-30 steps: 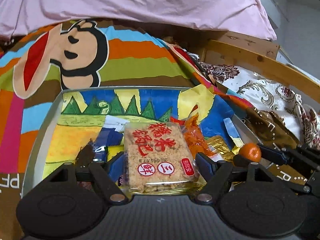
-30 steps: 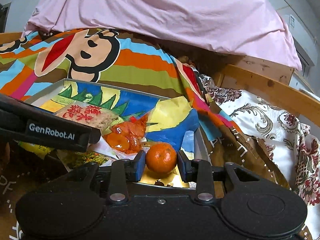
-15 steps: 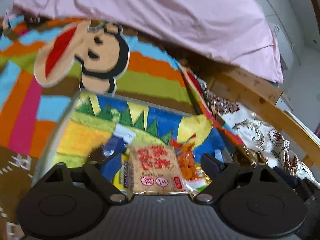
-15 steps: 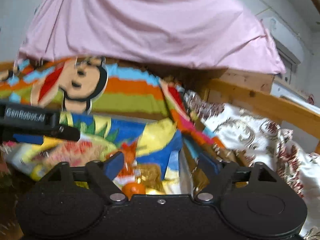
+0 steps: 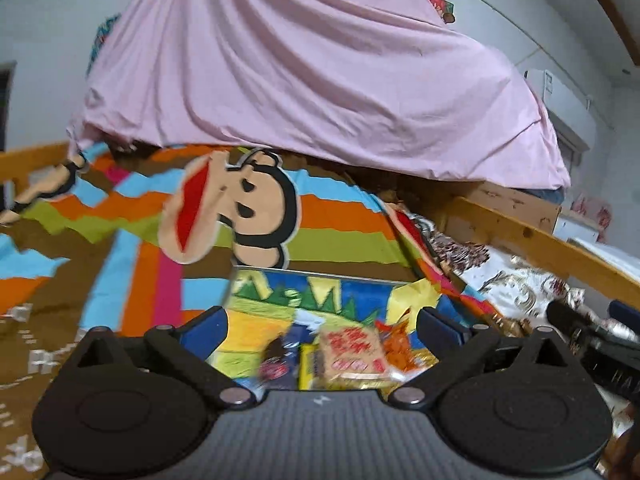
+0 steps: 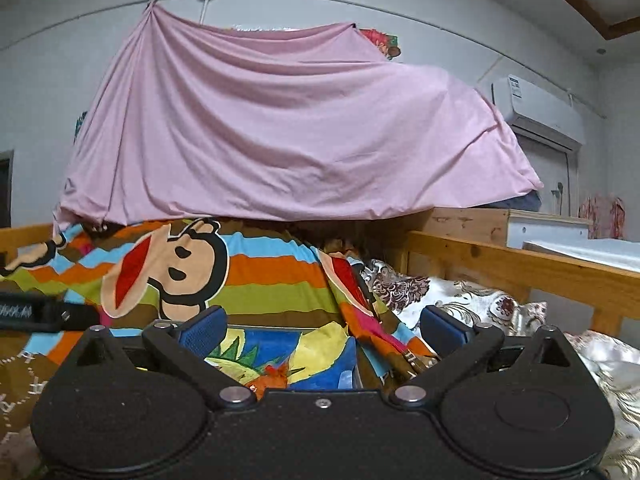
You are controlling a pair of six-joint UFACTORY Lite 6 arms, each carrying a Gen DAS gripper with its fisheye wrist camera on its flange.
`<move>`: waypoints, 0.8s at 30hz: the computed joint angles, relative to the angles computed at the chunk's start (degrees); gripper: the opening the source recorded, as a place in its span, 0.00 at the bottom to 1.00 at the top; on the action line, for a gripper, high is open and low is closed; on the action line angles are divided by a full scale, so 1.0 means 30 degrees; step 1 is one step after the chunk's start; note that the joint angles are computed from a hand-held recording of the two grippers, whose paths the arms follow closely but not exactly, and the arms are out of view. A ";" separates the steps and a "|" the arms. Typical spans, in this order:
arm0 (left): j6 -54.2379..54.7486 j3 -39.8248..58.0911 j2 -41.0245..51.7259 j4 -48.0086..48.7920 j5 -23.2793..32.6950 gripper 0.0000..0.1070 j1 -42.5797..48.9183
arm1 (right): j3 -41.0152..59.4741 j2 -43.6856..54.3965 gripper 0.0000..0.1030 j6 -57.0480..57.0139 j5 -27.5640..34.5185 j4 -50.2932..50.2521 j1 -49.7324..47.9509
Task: Organize snacks
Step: 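Move the left gripper toward the granola bar while the right moves to the green sausage stick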
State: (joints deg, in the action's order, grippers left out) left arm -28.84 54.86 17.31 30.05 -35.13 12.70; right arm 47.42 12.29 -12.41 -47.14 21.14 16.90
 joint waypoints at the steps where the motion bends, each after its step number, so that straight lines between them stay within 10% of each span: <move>1: 0.1030 -0.1047 -0.0874 -0.0984 0.0044 0.96 -0.0054 | -0.0705 -0.0775 0.99 0.0163 0.0183 -0.0062 0.0026; 15: 0.2992 -1.0831 -1.2158 -0.1927 0.2635 0.96 0.1579 | -0.9330 -1.2184 0.99 -0.0549 0.4024 0.1552 0.1562; 24: -0.1938 -1.2836 -1.6527 0.2423 0.5478 0.96 0.3385 | -1.0027 -1.5014 0.99 -0.6998 0.7032 0.9774 0.4130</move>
